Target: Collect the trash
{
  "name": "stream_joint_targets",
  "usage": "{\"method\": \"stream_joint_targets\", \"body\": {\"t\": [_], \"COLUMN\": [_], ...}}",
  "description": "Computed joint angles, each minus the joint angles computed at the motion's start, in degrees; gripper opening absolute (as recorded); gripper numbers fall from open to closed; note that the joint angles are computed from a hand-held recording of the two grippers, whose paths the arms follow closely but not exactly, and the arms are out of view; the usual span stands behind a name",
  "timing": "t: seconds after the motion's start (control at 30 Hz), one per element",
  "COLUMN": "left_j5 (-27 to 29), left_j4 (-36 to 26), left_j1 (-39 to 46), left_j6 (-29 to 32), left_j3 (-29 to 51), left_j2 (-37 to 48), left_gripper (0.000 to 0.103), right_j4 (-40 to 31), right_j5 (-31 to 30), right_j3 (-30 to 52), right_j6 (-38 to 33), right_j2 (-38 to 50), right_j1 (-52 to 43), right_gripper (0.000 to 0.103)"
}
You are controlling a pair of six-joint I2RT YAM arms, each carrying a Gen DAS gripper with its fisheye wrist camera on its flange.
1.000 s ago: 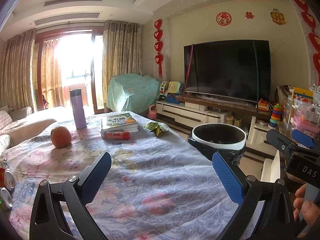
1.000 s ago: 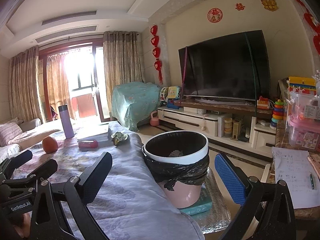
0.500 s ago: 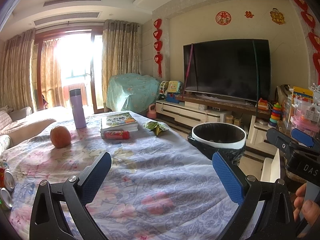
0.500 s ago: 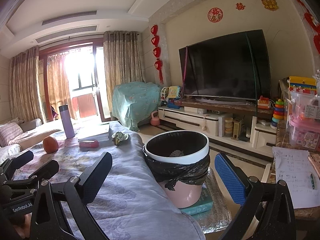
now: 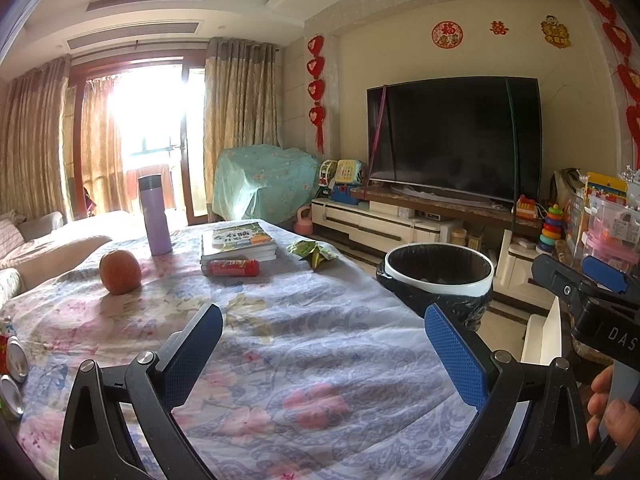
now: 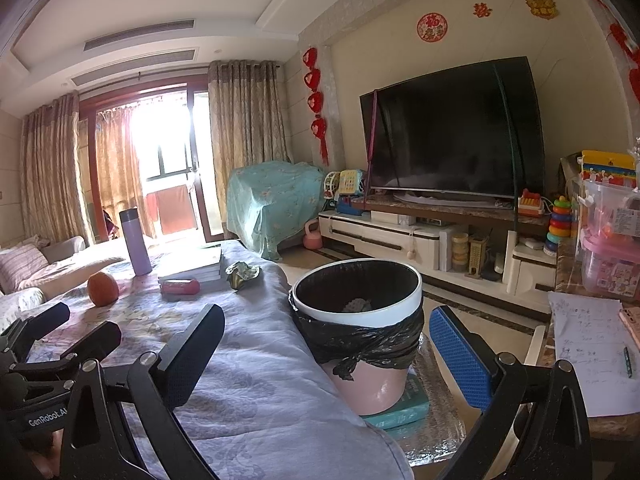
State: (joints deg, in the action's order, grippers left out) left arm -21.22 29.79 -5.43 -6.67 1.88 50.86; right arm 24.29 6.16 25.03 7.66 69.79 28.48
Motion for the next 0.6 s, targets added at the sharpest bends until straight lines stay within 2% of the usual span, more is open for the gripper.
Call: {"method": "stream_joint_targets", "body": {"t": [0.23, 0.6], "left_j5": [3.1, 8.7], "left_j4": [3.5, 2.6], "left_j1": [2.8, 7.7], "left_j6": [0.2, 0.1], "left_j3": [0.0, 1.1], "left_j2": [3.9, 5.3], "left_gripper": [0.102, 0.102], "right_j4": [-0.5, -0.5], "right_j5": [-0.7, -1.8], "right_j3": [1.0, 2.7], "right_j6": [0.2, 0.1], "right_j2": [1.1, 4.1], "right_j1": [-0.1, -0.5], "right_gripper": [0.103, 0.103]}}
